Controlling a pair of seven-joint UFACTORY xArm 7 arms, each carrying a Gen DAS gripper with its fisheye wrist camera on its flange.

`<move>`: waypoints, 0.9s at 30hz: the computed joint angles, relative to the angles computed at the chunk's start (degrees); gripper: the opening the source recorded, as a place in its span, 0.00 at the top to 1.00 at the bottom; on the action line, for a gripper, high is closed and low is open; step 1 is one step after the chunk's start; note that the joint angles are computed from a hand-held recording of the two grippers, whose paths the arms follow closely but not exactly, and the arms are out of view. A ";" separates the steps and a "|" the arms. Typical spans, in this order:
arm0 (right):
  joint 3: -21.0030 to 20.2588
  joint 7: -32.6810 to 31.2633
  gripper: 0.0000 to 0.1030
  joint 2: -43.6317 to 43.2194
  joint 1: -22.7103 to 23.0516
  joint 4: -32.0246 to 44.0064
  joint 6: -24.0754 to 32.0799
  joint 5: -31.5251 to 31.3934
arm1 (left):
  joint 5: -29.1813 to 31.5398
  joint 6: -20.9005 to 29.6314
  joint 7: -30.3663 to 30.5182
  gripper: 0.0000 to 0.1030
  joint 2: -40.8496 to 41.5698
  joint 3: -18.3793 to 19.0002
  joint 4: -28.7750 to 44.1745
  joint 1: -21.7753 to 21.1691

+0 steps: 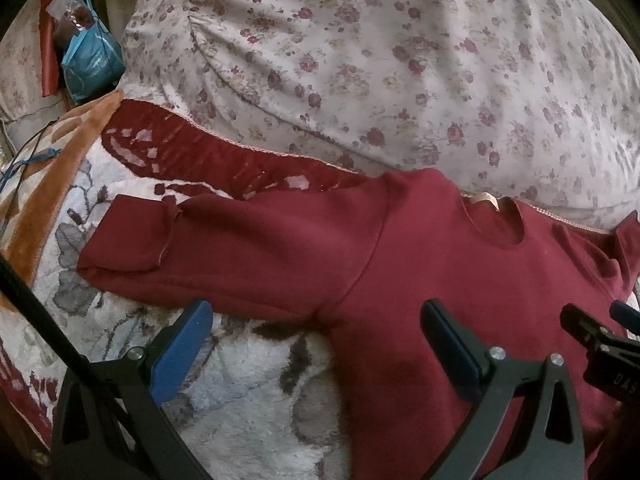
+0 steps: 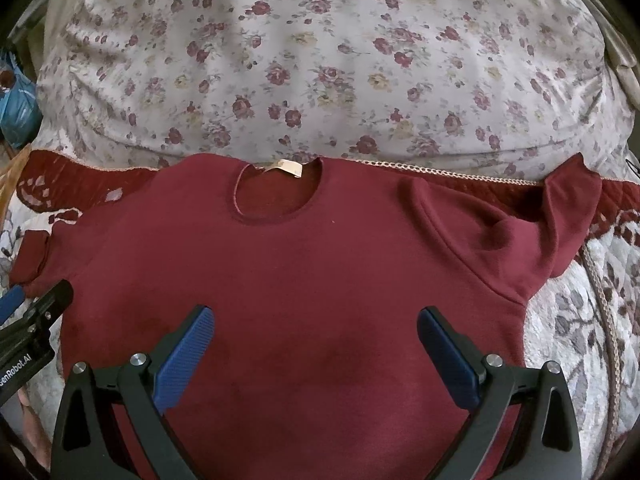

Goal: Fold small clothes

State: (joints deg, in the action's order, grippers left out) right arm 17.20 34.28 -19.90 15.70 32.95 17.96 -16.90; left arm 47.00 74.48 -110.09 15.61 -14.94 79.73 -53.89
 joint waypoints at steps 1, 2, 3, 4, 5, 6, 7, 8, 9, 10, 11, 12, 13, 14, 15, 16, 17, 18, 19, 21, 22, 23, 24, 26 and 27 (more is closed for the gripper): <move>-0.01 0.01 0.00 0.07 0.12 0.05 -0.14 0.11 | 0.00 0.00 -0.04 0.00 0.00 0.01 -0.01 0.00; 0.08 0.08 0.00 0.12 0.12 0.14 -0.09 0.06 | -0.03 0.08 -0.09 0.00 0.06 0.02 0.08 -0.02; 0.40 0.36 0.00 0.26 -0.04 0.35 0.07 -0.27 | -0.01 0.17 -0.24 0.00 0.00 0.03 0.03 -0.07; 0.53 0.47 0.00 0.34 0.00 0.48 0.19 -0.41 | -0.04 0.28 -0.30 0.00 -0.07 0.03 0.00 -0.08; 0.61 0.58 0.00 0.44 0.10 0.59 0.26 -0.48 | -0.10 0.37 -0.36 0.00 -0.14 0.03 -0.03 -0.05; 0.64 0.60 0.00 0.50 0.24 0.67 0.27 -0.55 | -0.12 0.33 -0.58 0.00 -0.27 0.02 -0.18 -0.02; 0.64 0.58 0.00 0.50 0.38 0.70 0.29 -0.61 | -0.16 0.18 -0.73 0.00 -0.56 0.00 -0.52 0.07; 0.68 0.49 0.00 0.58 0.53 0.77 0.31 -0.71 | -0.24 0.10 -0.85 0.00 -0.72 -0.04 -0.71 0.20; 0.72 0.51 0.00 0.61 0.57 0.82 0.35 -0.86 | -0.39 0.12 -0.92 0.00 -0.82 -0.08 -0.85 0.33; 0.90 0.63 0.00 0.71 0.51 0.93 0.35 -1.17 | -0.52 0.07 -0.98 0.00 -0.95 -0.12 -1.03 0.47; 0.93 0.70 0.00 0.78 0.55 0.97 0.34 -1.30 | -0.59 -0.04 -1.07 0.00 -1.13 -0.17 -1.29 0.60; 0.90 0.74 0.00 0.88 0.61 1.02 0.29 -1.35 | -0.71 -0.05 -1.13 0.00 -1.28 -0.21 -1.52 0.74; 0.80 0.68 0.00 0.95 0.75 1.00 0.13 -1.30 | -0.89 0.09 -1.18 0.00 -1.40 -0.26 -1.66 0.87; 0.71 0.64 0.00 0.98 0.85 0.93 -0.05 -1.27 | -0.92 0.04 -1.31 0.00 -1.57 -0.32 -1.91 0.98; 0.64 0.56 0.00 0.99 0.96 0.89 -0.05 -1.21 | -0.92 -0.15 -1.47 0.00 -1.79 -0.36 -2.24 1.14; 0.44 0.17 0.00 1.04 1.26 0.92 0.08 -0.97 | -0.97 -0.10 -1.52 0.00 -1.88 -0.42 -2.39 1.27; 0.19 -0.42 0.00 1.08 1.56 0.97 0.17 -0.75 | -1.04 0.13 -1.62 0.00 -1.89 -0.48 -2.43 1.34; 0.23 -0.61 0.00 1.05 1.54 1.04 0.27 -0.87 | -1.09 0.24 -1.85 0.00 -1.96 -0.51 -2.56 1.43; 0.44 -0.48 0.00 0.88 1.23 1.04 0.11 -1.31 | -1.20 0.16 -2.02 0.00 -2.08 -0.55 -2.76 1.56; 0.63 -0.03 0.00 0.81 0.88 0.98 -0.37 -1.58 | -1.46 0.11 -2.29 0.00 -2.36 -0.66 -3.16 1.78; 0.39 -0.24 0.00 0.97 1.11 1.03 -0.45 -1.16 | -1.40 0.25 -2.48 0.00 -2.48 -0.73 -3.31 1.81; 0.06 -0.63 0.00 1.13 1.42 1.05 -0.59 -0.67 | -1.37 0.35 -2.49 0.00 -2.53 -0.81 -3.34 1.85; 0.19 -0.48 0.00 1.27 1.29 1.07 -0.77 -0.69 | -1.37 0.41 -2.42 0.00 -2.50 -0.88 -3.28 1.90; 0.97 0.55 0.00 1.52 0.47 1.13 -0.85 -1.66 | -1.28 0.31 -2.56 0.00 -2.54 -0.94 -3.37 1.98; 0.93 0.56 0.00 1.68 0.47 1.20 -0.77 -1.76 | -1.31 0.28 -2.38 0.00 -2.51 -0.98 -3.33 2.04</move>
